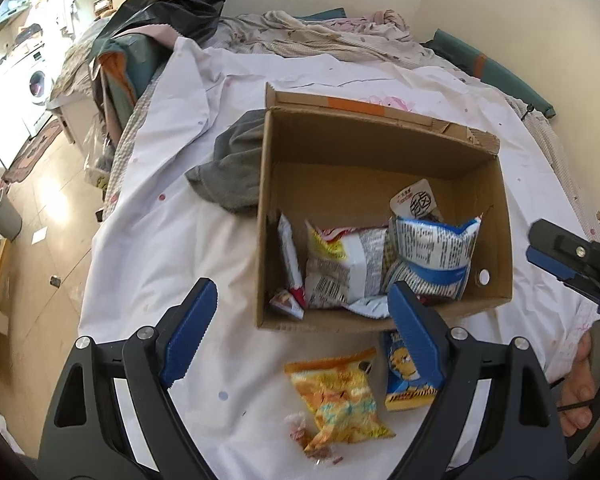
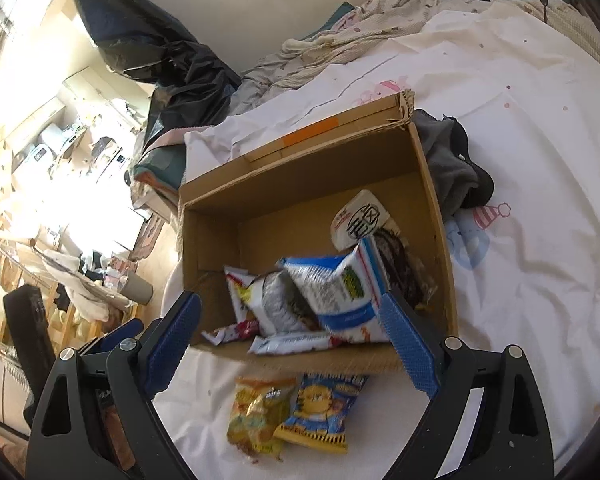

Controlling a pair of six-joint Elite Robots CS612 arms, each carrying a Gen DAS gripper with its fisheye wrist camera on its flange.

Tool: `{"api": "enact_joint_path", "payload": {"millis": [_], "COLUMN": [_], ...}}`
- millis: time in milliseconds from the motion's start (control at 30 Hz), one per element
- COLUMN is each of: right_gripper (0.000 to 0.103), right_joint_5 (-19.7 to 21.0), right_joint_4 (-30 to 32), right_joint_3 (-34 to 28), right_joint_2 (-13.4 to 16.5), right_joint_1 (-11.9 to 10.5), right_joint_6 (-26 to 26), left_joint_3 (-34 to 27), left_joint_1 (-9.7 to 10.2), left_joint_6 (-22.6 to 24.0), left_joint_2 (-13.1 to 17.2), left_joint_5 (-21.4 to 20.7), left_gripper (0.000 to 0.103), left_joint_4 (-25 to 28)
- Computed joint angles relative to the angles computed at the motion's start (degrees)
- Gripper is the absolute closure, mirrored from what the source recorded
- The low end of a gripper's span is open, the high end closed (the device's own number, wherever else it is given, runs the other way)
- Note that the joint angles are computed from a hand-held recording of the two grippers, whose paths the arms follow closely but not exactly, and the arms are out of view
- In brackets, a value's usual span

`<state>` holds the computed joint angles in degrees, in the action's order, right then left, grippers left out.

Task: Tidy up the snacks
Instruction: 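Move both open grippers back toward the remaining snacks, then grasp the white-blue candy stick with the right gripper while the left grasps the red-labelled candy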

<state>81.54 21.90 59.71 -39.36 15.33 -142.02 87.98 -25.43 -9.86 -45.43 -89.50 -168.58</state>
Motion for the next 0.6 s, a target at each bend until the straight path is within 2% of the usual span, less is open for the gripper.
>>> {"api": "enact_joint_path", "payload": {"millis": [200, 367, 500, 600], "right_gripper": [0.01, 0.01, 0.01, 0.01], "right_joint_5": [0.08, -0.55, -2.07, -4.18], "right_joint_4": [0.51, 1.19, 3.9, 10.29], "right_joint_3": [2.73, 4.6, 4.18, 0.94], "right_joint_2": [-1.52, -2.25, -1.5, 1.03], "right_joint_1": [0.98, 1.29, 1.37, 1.5], "right_joint_6": [-0.57, -0.1, -0.32, -3.25], "left_joint_3": [2.29, 4.57, 5.95, 6.39], "left_joint_1": [0.12, 0.52, 1.06, 1.45], "left_joint_6": [-0.45, -2.65, -5.22, -7.08], "left_joint_2": [-1.36, -2.53, -3.19, -3.39], "left_joint_5": [0.35, 0.27, 0.03, -0.3], "left_gripper": [0.018, 0.018, 0.018, 0.018], "left_joint_4": [2.4, 1.77, 2.57, 3.71]}}
